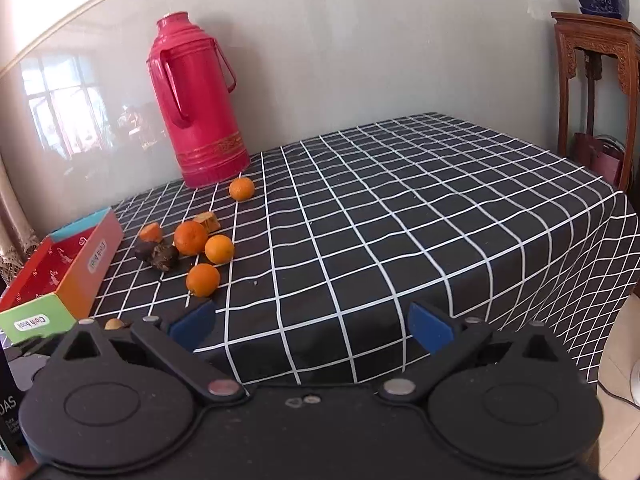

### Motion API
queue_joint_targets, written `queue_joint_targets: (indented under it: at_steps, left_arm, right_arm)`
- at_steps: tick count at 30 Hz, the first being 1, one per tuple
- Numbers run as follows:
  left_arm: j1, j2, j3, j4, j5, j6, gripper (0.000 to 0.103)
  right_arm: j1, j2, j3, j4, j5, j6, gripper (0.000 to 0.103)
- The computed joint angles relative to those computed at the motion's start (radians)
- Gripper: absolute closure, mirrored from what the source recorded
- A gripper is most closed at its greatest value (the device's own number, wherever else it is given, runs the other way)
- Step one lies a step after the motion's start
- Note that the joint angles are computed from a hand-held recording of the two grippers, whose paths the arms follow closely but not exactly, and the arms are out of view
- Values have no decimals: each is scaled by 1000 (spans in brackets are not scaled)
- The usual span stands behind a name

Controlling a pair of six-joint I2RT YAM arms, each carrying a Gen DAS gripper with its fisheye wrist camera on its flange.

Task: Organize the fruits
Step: 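Close the left gripper on the round tan fruit, then carry the tan fruit into the red box and release it while the right gripper grasps an orange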

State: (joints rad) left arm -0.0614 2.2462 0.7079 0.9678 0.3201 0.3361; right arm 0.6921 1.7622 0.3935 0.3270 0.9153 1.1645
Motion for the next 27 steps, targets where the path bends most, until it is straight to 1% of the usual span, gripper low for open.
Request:
queue_joint_targets:
  at_steps: [1, 2, 5, 7, 9, 12, 14, 16, 18, 21, 23, 27]
  left_arm:
    - [0, 10, -1, 19, 6, -6, 71]
    - [1, 18, 1, 28, 13, -9, 75]
    - [6, 38, -2, 67, 26, -26, 75]
    - [11, 43, -1, 72, 36, -21, 75]
    - [20, 27, 1, 52, 43, -31, 76]
    - [54, -29, -5, 74, 52, -80, 76]
    - [80, -58, 26, 63, 42, -108, 76]
    - [107, -73, 88, 23, 15, -129, 76]
    - [132, -63, 169, -28, -36, -149, 76]
    - [156, -9, 321, -159, -123, -159, 76]
    - [171, 31, 411, -259, -160, -173, 75]
    - [197, 85, 514, -398, -202, -206, 75]
  right_arm:
    - [-7, 6, -1, 13, -5, -7, 6]
    - [-14, 16, 0, 26, -10, -13, 6]
    - [-41, 50, 10, 54, -31, -29, 6]
    - [-59, 75, 22, 68, -49, -42, 6]
    - [-74, 93, 28, 92, -70, -64, 6]
    - [-94, 111, 40, 135, -87, -116, 6]
    - [-108, 125, 49, 172, -101, -155, 6]
    - [-121, 143, 66, 204, -119, -191, 6]
    - [-134, 164, 87, 231, -142, -231, 6]
    - [-147, 196, 126, 248, -164, -274, 6]
    - [-158, 215, 151, 256, -181, -301, 6]
    - [-184, 254, 212, 254, -206, -354, 6]
